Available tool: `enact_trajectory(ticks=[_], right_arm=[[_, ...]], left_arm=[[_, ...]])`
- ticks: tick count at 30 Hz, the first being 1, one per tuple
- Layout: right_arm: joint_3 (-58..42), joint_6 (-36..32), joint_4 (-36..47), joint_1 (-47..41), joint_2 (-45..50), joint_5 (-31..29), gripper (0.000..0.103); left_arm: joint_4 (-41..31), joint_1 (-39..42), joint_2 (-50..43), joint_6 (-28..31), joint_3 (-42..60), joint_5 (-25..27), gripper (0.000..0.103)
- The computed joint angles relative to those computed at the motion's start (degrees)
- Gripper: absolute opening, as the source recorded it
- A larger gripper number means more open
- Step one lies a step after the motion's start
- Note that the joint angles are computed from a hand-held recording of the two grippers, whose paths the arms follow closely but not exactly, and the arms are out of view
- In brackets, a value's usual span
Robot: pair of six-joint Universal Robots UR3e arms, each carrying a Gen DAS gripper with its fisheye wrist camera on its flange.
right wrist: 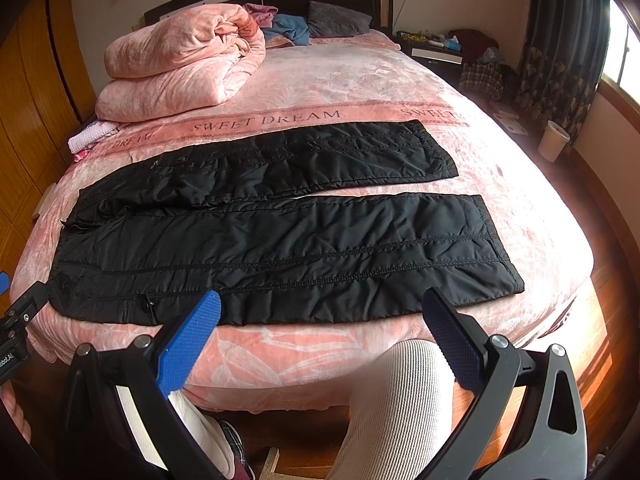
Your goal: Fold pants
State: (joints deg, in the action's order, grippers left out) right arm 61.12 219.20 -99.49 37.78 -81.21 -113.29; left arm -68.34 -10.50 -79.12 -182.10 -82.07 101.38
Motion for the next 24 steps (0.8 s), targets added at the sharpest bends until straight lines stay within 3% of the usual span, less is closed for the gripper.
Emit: enact_trajectory(ticks=[13,16,19,24], right_arm=[[3.57,-1.55,-3.51,-1.8,-1.43,1.39,0.101],[5.81,-4.24,-5.77,-3.58,-3.31,3.11,0.101],[9.26,-11.35,-11.27,-8.88,-5.54,9.5,0.101],[5.2,-29.29,-15.06,-23.92,-0.38,31.29,0.101]], left_arm=[[-1.14,-2.13,-2.04,-0.62,2.51,0.97,0.099],[-1.82,-0.33,-1.23,-0.86,2.49,-3.3,0.099],[-4.57,2.49,-3.04,0.14,4.78,-7.57,0.099],[-7.97,8.89,-14.26,5.02,15.6,-12.17,0.099]])
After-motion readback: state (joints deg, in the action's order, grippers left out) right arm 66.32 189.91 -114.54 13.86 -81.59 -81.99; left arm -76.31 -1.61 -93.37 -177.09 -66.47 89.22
